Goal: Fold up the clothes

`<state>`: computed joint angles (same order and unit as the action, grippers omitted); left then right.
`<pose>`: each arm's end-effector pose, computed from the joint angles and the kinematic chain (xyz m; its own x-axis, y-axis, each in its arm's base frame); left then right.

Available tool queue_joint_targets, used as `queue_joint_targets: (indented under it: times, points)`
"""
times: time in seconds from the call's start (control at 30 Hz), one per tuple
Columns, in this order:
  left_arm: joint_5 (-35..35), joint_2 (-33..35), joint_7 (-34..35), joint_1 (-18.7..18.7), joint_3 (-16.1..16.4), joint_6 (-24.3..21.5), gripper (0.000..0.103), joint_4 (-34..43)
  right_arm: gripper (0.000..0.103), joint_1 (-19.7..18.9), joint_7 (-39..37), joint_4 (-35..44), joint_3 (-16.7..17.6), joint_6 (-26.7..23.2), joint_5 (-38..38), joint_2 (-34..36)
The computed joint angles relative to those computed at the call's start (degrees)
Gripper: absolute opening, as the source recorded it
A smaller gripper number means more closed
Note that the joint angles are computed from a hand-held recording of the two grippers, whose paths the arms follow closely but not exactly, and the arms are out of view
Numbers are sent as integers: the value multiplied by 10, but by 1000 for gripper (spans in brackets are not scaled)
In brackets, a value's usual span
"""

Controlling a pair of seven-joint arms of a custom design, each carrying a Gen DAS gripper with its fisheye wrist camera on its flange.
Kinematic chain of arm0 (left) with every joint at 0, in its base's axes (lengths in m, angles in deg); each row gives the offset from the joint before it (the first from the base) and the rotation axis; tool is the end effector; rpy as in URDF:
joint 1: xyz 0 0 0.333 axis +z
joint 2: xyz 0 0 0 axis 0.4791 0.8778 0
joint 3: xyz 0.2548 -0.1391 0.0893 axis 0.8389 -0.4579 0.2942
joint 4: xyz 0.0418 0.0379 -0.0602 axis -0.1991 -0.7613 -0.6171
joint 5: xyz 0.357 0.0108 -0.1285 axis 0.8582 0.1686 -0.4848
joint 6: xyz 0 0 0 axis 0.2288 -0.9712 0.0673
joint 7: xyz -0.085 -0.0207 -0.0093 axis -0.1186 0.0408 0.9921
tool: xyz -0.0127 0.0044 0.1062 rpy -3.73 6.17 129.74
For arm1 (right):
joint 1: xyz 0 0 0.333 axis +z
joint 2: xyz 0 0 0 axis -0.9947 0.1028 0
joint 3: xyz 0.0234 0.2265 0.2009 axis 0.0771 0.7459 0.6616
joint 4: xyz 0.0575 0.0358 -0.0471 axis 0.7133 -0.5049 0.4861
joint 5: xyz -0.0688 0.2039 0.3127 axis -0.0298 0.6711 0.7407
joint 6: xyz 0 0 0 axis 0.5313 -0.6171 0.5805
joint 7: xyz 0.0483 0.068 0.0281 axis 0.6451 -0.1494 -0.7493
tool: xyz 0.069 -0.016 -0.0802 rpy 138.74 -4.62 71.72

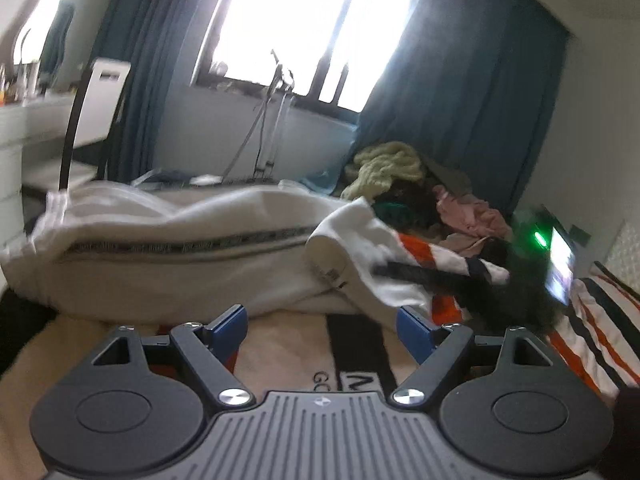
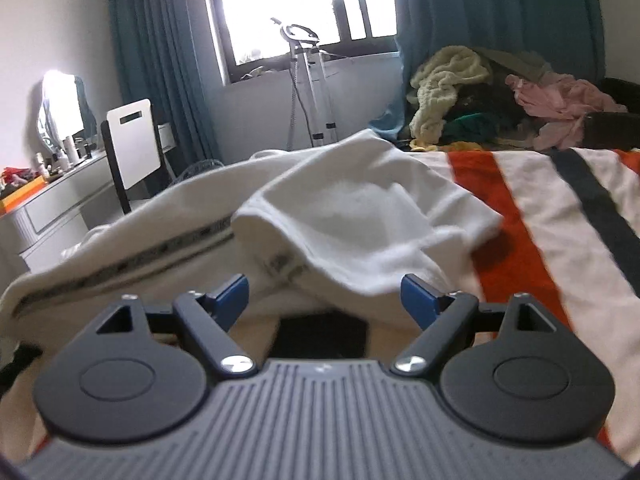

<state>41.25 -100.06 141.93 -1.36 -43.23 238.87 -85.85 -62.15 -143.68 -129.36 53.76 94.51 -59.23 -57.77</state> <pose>0.3687 -0.2274 0.5701 -0.3870 -0.8791 0.2783 -0.4989 -0.0542 -0.8650 0.4338 0.3187 0.5353 -0.2124 -0.9585 -0.1904 -0.4005 0.2631 -0.8777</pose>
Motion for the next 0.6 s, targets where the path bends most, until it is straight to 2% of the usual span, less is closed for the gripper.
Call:
queue_joint_targets:
  times: [0.1,0.2,0.33,0.4,0.43,0.47,0.5,0.57,0.6]
  points:
    - [-3,24,-10,15,-8,-9,83,11,84,-9,-16,71,-20,39,-30,71]
    - [-3,53,-31,51,-35,-13,83,26,84,0,-65,153,-47,65,-24,146]
    - [4,94,-66,102,-69,-24,82,51,84,22,-137,258,-76,49,-4,232]
    - [-2,111,-77,103,-66,-32,81,62,81,26,-188,302,-83,35,54,265]
    - [-14,117,-75,88,-52,-30,81,65,65,26,-219,318,-83,23,91,277]
    - [-27,121,-70,73,-38,-23,81,64,61,28,-239,327,-85,10,117,283]
    - [-30,124,-71,73,-38,-19,80,64,55,32,-240,325,-92,10,125,281]
    - [-14,127,-85,104,-67,-12,80,64,27,47,-229,305,-108,2,122,263]
    - [-2,128,-96,126,-87,-8,80,64,21,57,-229,292,-115,-11,122,250]
